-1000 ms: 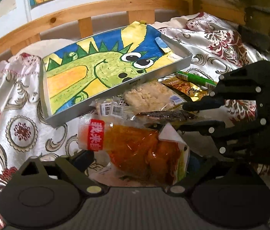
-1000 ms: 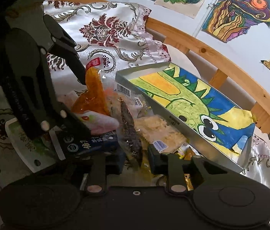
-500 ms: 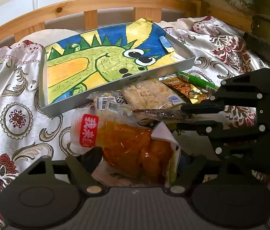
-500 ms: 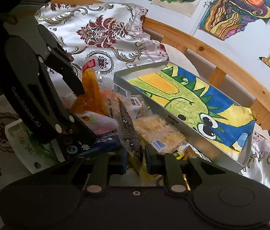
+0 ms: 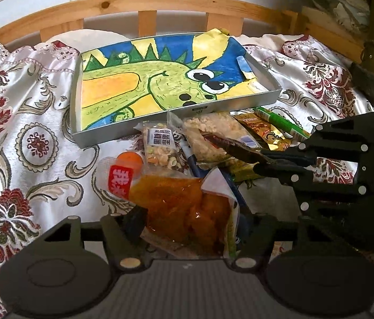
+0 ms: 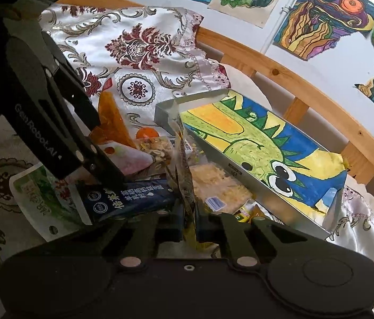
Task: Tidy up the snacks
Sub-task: 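Lift both held snacks and carry them over the dinosaur tin tray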
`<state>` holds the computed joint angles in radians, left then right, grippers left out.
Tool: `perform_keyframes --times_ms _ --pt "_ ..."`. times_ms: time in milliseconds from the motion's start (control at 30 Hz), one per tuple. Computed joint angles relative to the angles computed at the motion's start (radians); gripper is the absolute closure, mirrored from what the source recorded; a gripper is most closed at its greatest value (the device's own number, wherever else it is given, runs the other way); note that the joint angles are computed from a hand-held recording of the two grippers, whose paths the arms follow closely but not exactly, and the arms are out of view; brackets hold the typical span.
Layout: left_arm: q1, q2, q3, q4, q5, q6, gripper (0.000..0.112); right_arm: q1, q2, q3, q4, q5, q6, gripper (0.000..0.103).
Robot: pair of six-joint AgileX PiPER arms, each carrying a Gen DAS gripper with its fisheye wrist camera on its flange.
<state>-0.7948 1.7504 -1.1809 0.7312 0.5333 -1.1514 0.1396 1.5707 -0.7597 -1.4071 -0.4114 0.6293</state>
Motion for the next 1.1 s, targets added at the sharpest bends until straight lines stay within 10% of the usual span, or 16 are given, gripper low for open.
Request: perform_keyframes --times_ms 500,800,1100 --pt "0.034 0.006 -0.203 0.092 0.147 -0.032 0.042 0.008 -0.046 -0.046 0.168 0.028 -0.1 0.096" --pt "0.212 0.351 -0.829 -0.191 0.271 0.262 0.04 0.049 0.181 -0.377 0.317 0.14 -0.033 0.096" --pt "0.273 0.649 -1.188 -0.298 0.376 0.24 0.04 0.115 0.415 -0.661 0.007 0.332 0.395 0.096"
